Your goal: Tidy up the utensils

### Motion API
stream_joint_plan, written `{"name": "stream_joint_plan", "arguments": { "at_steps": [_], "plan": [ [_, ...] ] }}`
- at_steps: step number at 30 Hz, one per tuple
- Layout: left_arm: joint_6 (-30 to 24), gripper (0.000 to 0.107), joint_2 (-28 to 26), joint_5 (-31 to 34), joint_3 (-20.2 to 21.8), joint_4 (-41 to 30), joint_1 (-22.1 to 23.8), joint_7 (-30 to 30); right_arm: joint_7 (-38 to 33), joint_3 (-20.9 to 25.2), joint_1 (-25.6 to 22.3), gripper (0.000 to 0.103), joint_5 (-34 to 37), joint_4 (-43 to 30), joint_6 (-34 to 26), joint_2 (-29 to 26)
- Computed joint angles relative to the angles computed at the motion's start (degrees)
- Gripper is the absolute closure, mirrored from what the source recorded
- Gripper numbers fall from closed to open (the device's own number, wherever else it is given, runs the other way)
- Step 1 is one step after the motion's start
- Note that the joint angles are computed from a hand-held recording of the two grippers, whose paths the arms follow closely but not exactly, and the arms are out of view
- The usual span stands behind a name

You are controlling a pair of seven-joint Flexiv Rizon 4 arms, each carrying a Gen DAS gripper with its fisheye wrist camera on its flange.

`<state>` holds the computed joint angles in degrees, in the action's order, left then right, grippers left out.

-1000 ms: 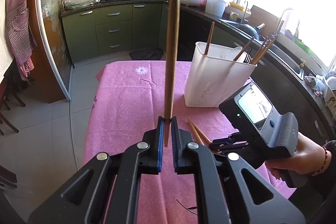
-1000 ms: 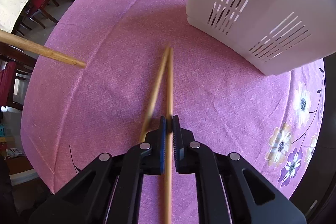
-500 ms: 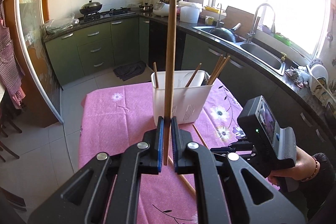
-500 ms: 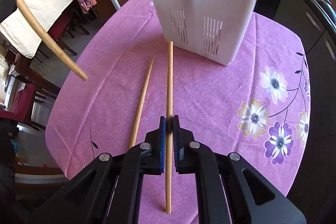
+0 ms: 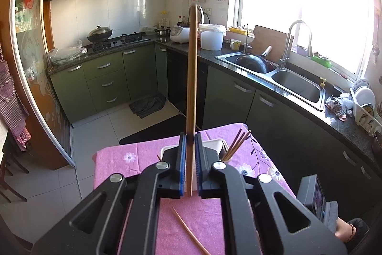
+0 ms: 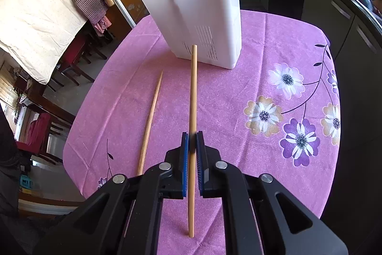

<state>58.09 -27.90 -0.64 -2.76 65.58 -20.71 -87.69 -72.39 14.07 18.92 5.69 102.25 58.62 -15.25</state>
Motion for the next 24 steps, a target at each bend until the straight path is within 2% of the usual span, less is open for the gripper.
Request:
{"name": "stream_joint_plan", "arguments": {
  "at_steps": [8,11,14,17,20,22,24],
  "plan": [
    [-6.8,0.100,-9.2,2.0,2.1,-15.5,-1.3,-2.9,-3.0,0.8,-1.1,0.096,3.3,2.1,1.4,2.5],
    [-7.8,0.100,-9.9,1.2,1.6,-16.2,-0.8,-2.6,-2.6,0.6,-0.8,0.096,3.7,3.6,4.1,3.7],
    [-6.3,0.100,-7.9,0.4,1.1,-11.9,0.0,-2.0,-3.9,1.0,-1.1,0.096,5.4,4.1,7.4,5.7],
    [-3.6,0.100,-4.2,-1.3,-0.1,-4.3,1.5,-0.7,-4.1,0.4,-1.0,0.096,5.3,2.7,11.7,7.0],
    [-0.4,0.100,-0.3,-2.7,-1.1,3.9,2.8,1.6,-0.7,-1.7,-0.1,0.096,0.3,-0.1,16.9,7.1],
    [0.2,0.100,1.7,-3.3,-1.3,8.2,3.4,3.2,1.8,-3.0,0.2,0.096,-3.1,-3.3,18.2,6.1],
    [0.1,0.100,3.4,-4.3,-1.6,12.0,4.2,4.6,7.7,-6.1,1.4,0.096,-10.1,-5.9,19.7,4.6]
  ]
}}
